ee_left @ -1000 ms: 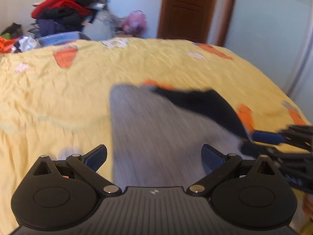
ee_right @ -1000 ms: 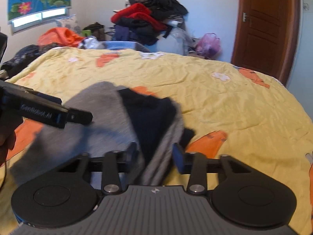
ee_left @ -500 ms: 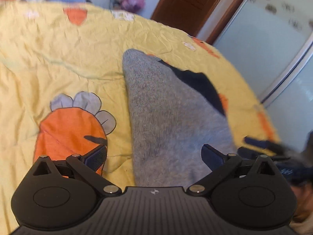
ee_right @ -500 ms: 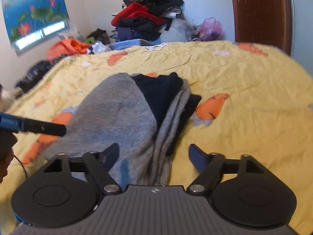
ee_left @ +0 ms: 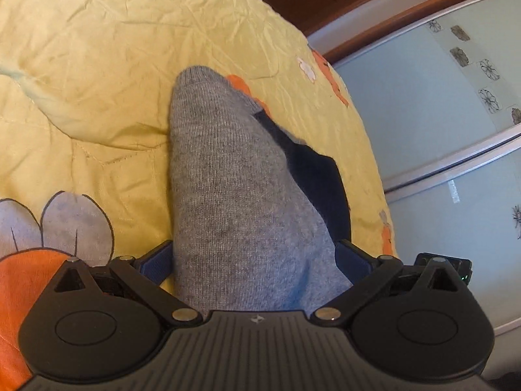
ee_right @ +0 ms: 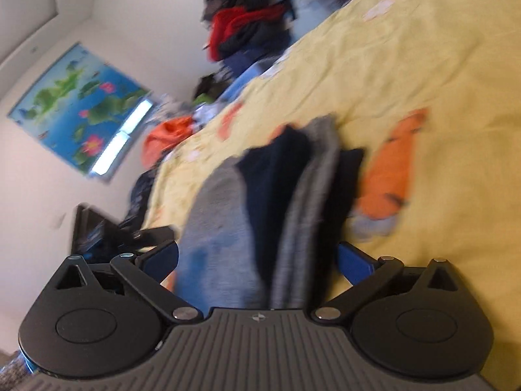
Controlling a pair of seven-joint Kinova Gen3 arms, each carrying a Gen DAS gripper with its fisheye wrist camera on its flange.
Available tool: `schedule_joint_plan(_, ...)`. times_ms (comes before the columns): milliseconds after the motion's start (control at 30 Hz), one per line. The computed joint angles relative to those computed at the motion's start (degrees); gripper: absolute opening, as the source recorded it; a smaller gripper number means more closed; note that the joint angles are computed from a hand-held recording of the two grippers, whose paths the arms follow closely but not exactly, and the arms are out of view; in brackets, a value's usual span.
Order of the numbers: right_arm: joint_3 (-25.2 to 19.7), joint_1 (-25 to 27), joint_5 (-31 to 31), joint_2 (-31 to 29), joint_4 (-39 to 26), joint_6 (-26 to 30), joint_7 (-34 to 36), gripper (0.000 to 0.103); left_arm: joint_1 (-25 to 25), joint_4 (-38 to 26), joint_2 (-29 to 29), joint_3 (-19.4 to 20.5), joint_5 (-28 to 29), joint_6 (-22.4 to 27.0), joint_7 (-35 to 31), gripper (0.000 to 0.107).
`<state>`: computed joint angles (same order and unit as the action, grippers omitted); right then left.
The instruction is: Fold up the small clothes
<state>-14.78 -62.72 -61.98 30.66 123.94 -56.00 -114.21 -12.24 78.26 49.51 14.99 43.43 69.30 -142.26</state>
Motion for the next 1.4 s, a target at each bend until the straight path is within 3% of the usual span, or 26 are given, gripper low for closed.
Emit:
schedule_joint_plan(100, 1.01, 0.42, -0.02, 0.65, -2.68, 3.26, 4.05, 0.103, -0.23, -3.19, 2.51, -0.22, 0.55, 3.34, 2.59, 0.102)
schedule_joint_plan(167, 0.46, 0.11, -0.18, 1.54, -3.04, 0.94, 2.40, 0.098, -0.32, -4.60, 3.33, -0.24, 0.18, 4.37, 4.47, 0.088)
schedule_joint_plan(200, 0.76, -0.52, -0.83, 2.16, -3.40, 0.18, 1.31, 0.086, 0.43, -3.94, 2.28, -1.42, -0.63, 3.49, 4.75, 0.053)
schedule_joint_plan(233, 0.53, -0.60, -2.42, 2.44, -3.97, 0.36, 0.95, 0.077, 0.96, -4.25, 2.04, -2.14, -1.62, 3.04, 5.54, 0.044)
schedule_joint_plan(267, 0.05, -0.26, -3.25, 3.01, -4.51, 0.44, -0.34, 0.051, 0.54, -4.91, 2.85, -1.79, -1.70, 3.52, 6.09, 0.042)
schedule_joint_plan(300, -0.71, 0.09, -3.31, 4.02, -4.92, -0.41, -2.57, 0.037, 0.17, -5.53, 3.42, -1.61, -1.93, 4.16, 6.29, 0.039)
schedule_joint_plan(433, -2.90, -0.06, -3.92, 7.59, -7.47, -6.42, -7.96, 0.037, -1.22, -2.72, 2.26, -0.58, -1.36, 1.84, 2.78, 0.031)
schedule_joint_plan(533, 0.14, -2.59, -7.29, 7.28, -11.00, -4.37, -3.02, 0.037, -2.11, 0.19, -0.19, -0.47, -0.65, -0.05, 0.24, 0.029)
schedule_joint_plan(700, -1.47, -1.22, -9.40, 5.94, -15.11, -3.46, 6.57, 0.035, -4.24, 1.74, -3.58, -1.01, 0.47, 0.62, -2.22, 0.029)
schedule_joint_plan(800, -2.22, -0.68, -8.26, 5.48, -15.90, -3.10, 8.49, 0.034, -5.43, 1.11, -5.22, -1.81, 0.44, 2.08, -3.11, 0.029)
schedule_joint_plan(933, -10.76, 5.63, -4.44, 7.44, -18.30, -5.99, 12.03, 0.034, -6.87, -0.98, -7.50, -3.42, -1.33, 4.76, -4.13, 0.029)
schedule_joint_plan(1000, -10.99, 6.17, -6.03, 7.77, -20.25, -4.12, 16.55, 0.034, -7.46, -2.18, -7.15, -3.93, -1.85, 5.42, -4.05, 0.030)
schedule_joint_plan(1067, -8.98, 5.94, -9.58, 8.12, -22.53, 0.54, 21.21, 0.038, -6.62, -1.43, -7.08, -4.57, -4.15, 2.49, -4.46, 0.038)
schedule_joint_plan(1100, -8.26, 6.09, -11.76, 8.68, -23.87, 2.87, 23.54, 0.049, -4.65, -0.71, -7.03, -6.14, -5.68, 0.16, -3.83, 0.051)
schedule_joint_plan(1133, -7.34, 5.80, -14.09, 9.19, -25.11, 4.58, 25.87, 0.067, -3.73, 0.69, -6.91, -7.41, -6.28, -2.17, -3.94, 0.068)
schedule_joint_plan(1167, -5.85, 4.45, -16.42, 9.50, -26.21, 5.36, 28.20, 0.077, -3.88, 2.11, -7.35, -7.98, -5.95, -3.77, -4.99, 0.070)
schedule_joint_plan(1200, -4.23, 2.33, -18.75, 9.25, -26.77, 5.21, 30.53, 0.090, -5.10, 4.02, -8.29, -7.55, -4.68, -4.44, -6.97, 0.081)
schedule_joint_plan(1233, -3.68, 0.68, -21.08, 8.85, -27.27, 4.13, 32.86, 0.093, -7.37, 6.04, -8.94, -6.46, -3.34, -4.18, -9.18, 0.093)
schedule_joint_plan(1300, -5.74, -0.09, -24.04, 7.85, -27.24, 2.05, 37.00, 0.095, -12.03, 8.95, -10.21, -4.17, -2.77, -2.15, -11.97, 0.102)
schedule_joint_plan(1400, -7.74, -2.29, -25.81, 7.40, -26.12, -0.68, 37.88, 0.098, -14.74, 11.96, -10.89, -5.44, -2.33, 1.19, -13.76, 0.103)
